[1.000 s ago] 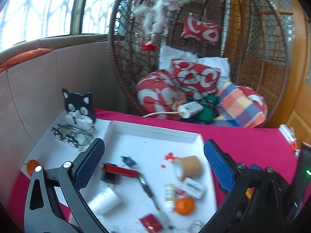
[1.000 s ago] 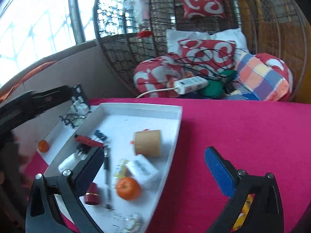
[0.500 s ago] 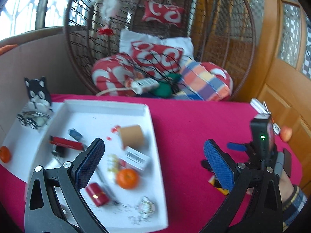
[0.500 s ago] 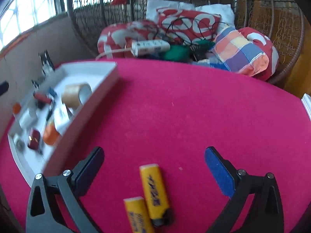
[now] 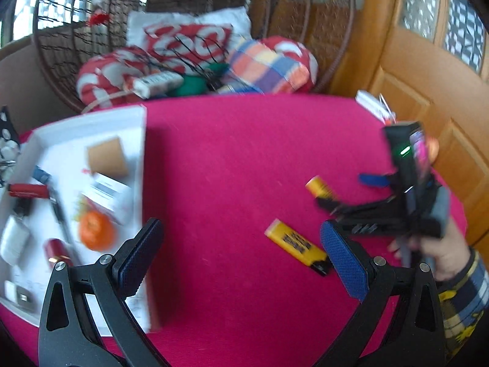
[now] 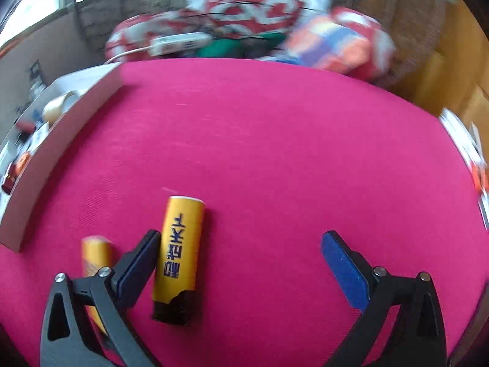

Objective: Organize rigid objects
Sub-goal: 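Move both open tools back toward the two yellow lighters on the table, then grasp a yellow lighter with the left tool while the right tool grasps the other yellow lighter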

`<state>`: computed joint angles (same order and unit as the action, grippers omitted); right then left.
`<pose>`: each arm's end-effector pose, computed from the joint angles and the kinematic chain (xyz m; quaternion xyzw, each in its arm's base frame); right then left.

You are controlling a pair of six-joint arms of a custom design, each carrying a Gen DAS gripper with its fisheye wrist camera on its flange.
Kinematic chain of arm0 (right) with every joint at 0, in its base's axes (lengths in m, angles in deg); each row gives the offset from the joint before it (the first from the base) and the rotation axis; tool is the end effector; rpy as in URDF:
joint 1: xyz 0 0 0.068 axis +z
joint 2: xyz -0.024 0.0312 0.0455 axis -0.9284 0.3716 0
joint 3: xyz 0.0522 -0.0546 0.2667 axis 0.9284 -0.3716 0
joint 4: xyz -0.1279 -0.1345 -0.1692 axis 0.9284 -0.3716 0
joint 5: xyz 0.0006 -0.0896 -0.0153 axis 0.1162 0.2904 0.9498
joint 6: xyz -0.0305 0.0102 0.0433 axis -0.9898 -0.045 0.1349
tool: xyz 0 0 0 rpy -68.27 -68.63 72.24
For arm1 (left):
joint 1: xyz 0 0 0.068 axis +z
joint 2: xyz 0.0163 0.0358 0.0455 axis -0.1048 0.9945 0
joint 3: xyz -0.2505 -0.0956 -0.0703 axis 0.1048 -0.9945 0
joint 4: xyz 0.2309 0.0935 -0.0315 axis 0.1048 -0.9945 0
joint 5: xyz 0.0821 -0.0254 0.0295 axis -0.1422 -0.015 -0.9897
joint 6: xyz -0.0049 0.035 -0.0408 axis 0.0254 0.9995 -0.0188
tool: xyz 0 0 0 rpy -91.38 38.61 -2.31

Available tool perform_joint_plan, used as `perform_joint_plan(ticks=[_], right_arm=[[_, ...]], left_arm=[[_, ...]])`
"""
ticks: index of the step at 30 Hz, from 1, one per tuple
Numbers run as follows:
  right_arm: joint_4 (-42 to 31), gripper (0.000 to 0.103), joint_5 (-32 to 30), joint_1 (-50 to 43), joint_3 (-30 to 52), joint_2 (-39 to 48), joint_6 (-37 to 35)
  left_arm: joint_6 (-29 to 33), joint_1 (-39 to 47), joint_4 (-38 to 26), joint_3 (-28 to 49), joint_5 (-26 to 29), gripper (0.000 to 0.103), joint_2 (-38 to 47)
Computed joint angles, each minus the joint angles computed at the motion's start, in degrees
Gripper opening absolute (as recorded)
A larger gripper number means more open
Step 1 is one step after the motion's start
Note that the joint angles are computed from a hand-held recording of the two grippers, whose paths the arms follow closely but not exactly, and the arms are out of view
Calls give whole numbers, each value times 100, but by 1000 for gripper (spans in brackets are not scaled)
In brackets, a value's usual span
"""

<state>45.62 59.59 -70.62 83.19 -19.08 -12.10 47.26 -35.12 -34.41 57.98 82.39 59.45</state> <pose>0.1750 -0.0044 0.1385 -0.0655 0.9377 0.0069 0.3412 0.1266 -0.0704 0.1870 0.1345 0.9110 -0.1373 0.3650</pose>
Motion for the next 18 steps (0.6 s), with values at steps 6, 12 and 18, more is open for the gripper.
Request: perform_joint_plan(ticks=[6,12,18], right_arm=[[-668,103,-1397,-2084,-225,-743,-747],[-796,103,-1139,-1874,-308,-997,-723],[-697,103,-1268,-1909,-256,-827,-645]], left_arm=[[-727,-1444,982,104,-717,103,1705],[-1007,-1899,1431,280,-1310,103,3025],[-284,-1551,1178,-45,-1579,103,2417]])
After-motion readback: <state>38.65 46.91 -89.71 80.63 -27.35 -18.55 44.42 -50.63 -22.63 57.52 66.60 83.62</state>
